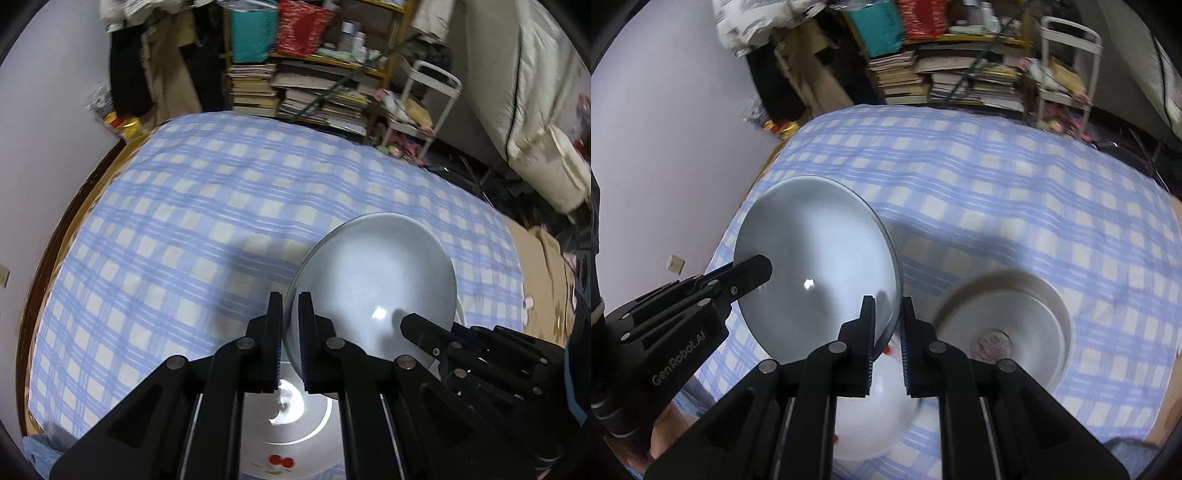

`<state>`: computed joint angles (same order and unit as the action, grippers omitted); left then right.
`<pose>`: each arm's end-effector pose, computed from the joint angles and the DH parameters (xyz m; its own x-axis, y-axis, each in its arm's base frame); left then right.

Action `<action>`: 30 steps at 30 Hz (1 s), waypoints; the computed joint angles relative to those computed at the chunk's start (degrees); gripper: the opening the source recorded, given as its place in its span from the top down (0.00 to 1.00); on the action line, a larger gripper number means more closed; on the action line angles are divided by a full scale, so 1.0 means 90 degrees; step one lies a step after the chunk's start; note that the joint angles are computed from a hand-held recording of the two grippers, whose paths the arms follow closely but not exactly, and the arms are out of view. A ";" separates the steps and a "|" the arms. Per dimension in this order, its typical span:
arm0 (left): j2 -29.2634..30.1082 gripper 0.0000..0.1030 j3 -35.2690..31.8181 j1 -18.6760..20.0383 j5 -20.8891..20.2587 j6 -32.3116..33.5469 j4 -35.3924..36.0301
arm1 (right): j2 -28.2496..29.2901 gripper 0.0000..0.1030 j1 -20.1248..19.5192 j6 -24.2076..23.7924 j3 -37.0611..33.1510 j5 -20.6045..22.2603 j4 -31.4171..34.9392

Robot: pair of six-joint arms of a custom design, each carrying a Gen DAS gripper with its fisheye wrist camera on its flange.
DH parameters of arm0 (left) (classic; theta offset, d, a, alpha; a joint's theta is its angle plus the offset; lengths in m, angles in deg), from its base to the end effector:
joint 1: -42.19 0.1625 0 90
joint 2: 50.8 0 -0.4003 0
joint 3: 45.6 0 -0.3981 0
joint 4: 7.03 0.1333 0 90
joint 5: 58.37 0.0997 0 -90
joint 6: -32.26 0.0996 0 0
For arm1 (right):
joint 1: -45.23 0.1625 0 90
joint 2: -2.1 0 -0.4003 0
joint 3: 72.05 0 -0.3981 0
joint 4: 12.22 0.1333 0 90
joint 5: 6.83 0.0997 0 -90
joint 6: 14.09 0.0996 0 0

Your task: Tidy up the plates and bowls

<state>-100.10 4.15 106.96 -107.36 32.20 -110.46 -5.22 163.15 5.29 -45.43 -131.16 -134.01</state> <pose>-0.1499 -0.7841 0.4120 -0.7459 0.1874 -0.6392 0.4146 0.8817 -0.2253 0.4839 -0.7484 0.0232 -0.8939 0.0232 0.4476 -0.1702 0.9064 -0.3867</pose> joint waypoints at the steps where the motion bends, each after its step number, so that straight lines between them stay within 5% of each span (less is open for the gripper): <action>1: -0.0013 0.93 0.0087 -0.0042 0.0012 0.0002 0.0012 | -0.0218 0.87 -0.0011 0.0049 0.0388 -0.0007 -0.0207; 13: -0.0098 0.91 0.0732 -0.0347 -0.0181 -0.0249 -0.0015 | -0.1689 0.87 -0.0079 0.0187 0.2864 -0.0369 -0.1611; 30: 0.0048 0.91 0.1055 -0.0371 -0.0110 -0.0458 0.0161 | -0.2172 0.87 -0.0449 0.0355 0.4081 -0.0060 -0.2268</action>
<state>-99.67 13.64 103.62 -108.35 28.08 -109.01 -24.77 159.11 8.48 -8.70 -131.70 -154.42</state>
